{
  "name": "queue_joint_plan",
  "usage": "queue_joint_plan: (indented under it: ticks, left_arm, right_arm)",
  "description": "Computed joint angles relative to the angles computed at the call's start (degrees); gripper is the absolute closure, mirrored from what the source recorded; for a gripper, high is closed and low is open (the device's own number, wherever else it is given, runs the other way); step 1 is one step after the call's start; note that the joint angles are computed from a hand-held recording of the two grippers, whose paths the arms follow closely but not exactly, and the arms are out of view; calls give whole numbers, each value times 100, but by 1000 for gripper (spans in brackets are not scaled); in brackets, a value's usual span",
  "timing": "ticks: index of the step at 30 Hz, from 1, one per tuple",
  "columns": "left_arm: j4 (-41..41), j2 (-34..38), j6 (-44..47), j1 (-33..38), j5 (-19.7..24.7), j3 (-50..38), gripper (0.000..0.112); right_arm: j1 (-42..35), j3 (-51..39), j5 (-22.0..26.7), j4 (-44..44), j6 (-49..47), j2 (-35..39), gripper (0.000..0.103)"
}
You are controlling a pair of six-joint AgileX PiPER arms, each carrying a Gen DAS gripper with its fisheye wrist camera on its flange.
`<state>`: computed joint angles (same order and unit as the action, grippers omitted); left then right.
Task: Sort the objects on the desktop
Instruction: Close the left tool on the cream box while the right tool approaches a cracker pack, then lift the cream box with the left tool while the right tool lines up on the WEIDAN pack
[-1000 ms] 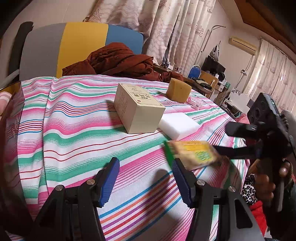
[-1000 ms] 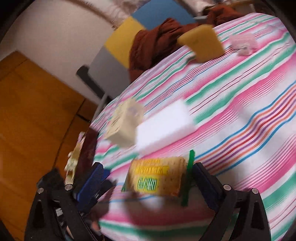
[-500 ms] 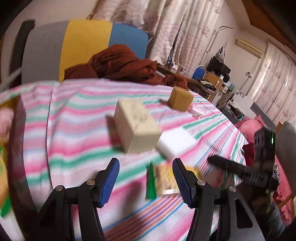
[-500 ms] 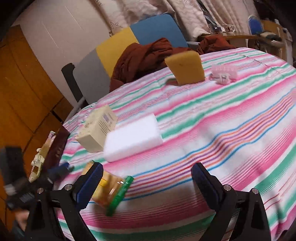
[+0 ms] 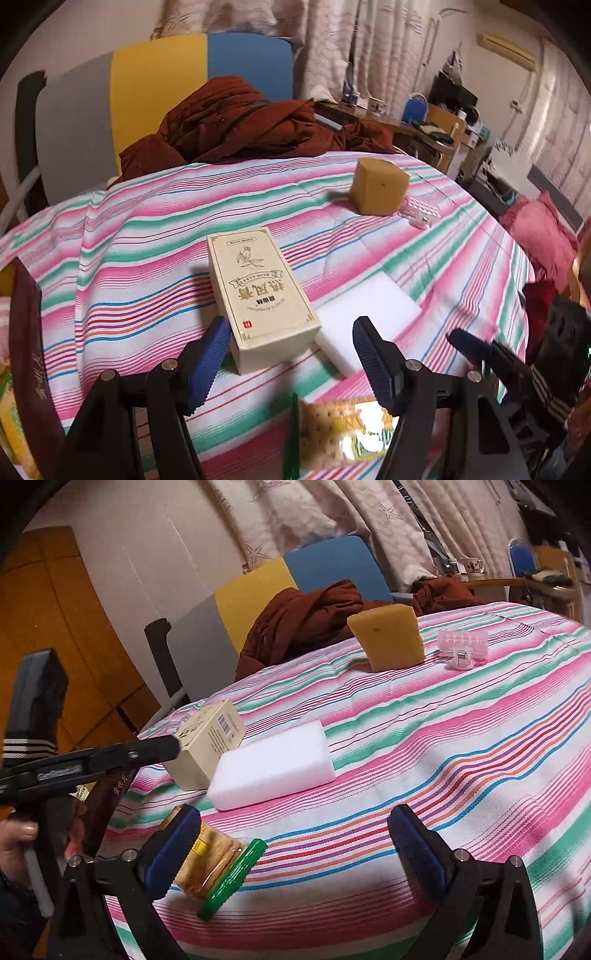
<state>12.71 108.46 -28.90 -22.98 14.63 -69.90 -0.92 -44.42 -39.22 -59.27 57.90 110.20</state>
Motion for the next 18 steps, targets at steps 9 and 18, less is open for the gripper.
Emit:
queue_joint_plan:
  ticks: [9, 18]
  left_arm:
    - [-329, 227, 329, 220, -225, -14, 51]
    - [595, 284, -479, 226, -472, 76, 52]
  right_arm:
    - [-33, 35, -150, 117, -154, 48, 0]
    - [-31, 60, -178, 190, -257, 59, 0]
